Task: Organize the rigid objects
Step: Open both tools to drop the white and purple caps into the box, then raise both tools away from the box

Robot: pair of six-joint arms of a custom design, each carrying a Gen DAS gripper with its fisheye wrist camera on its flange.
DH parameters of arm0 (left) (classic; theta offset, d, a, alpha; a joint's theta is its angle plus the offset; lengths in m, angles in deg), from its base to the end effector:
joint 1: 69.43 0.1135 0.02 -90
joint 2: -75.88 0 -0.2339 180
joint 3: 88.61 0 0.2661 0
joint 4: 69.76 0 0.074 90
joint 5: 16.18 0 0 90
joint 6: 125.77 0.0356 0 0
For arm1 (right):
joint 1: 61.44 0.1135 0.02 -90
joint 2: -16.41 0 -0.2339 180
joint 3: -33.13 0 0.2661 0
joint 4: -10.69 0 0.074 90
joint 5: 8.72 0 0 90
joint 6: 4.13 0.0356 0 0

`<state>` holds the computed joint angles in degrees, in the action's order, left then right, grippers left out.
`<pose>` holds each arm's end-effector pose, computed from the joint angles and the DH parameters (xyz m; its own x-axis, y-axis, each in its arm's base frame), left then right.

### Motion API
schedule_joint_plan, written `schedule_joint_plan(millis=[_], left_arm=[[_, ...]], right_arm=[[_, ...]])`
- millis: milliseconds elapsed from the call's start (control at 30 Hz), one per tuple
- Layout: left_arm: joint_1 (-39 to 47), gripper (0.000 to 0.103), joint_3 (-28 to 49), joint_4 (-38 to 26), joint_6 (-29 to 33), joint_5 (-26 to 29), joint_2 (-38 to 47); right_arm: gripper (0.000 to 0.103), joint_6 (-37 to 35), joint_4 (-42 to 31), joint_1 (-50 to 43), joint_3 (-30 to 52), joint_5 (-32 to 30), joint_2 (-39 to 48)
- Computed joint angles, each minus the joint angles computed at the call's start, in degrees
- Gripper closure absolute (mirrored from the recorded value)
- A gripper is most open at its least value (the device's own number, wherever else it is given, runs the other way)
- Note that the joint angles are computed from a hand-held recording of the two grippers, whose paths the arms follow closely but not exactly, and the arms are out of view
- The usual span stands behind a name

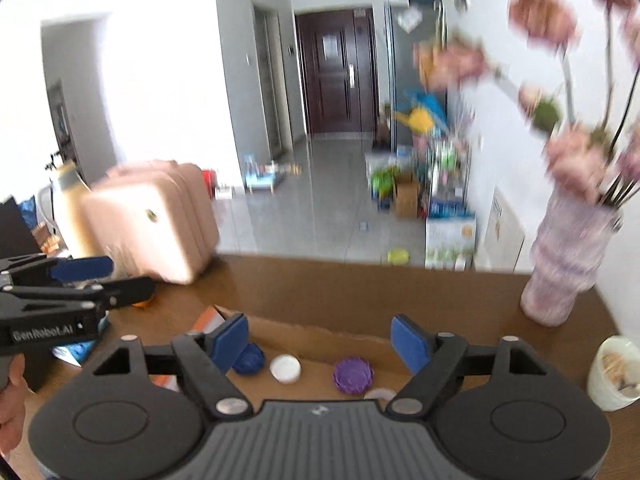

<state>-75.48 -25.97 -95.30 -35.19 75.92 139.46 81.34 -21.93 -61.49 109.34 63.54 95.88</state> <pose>0.2784 -0.0308 0.2697 -0.4420 0.0570 -0.8952 0.1424 0.9898 -0.0073 0.3304 0.0106 0.2651 -0.5648 -0.0747 -0.8218 -0.2916 0.9497 0.1140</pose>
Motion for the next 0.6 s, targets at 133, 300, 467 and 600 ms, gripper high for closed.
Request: schedule_joint_plan(millis=[133,300,467,600], left_arm=[[-1.98,0.025,-4.28,-5.38,-0.73,-4.23,-15.12],[-7.4,0.017,-10.6,-7.86,-0.39,-12.41,-31.2],[-14.98,0.0,-17.16,-12.3,-1.57,-21.07,-48.09],[-30.21,0.0,-21.51,-17.53,-0.96,-37.3,-60.05]], right_arm=[[0.018,1.01,-1.33,0.58,-6.31,1.22,-14.82],[0.009,4.88,-0.01,0.01,-16.36,0.36,-33.69],[0.003,9.54,-0.16,-0.76,-25.94,0.0,-51.74],[0.0,11.92,-3.63,-2.3,-34.3,-0.01,-69.9]])
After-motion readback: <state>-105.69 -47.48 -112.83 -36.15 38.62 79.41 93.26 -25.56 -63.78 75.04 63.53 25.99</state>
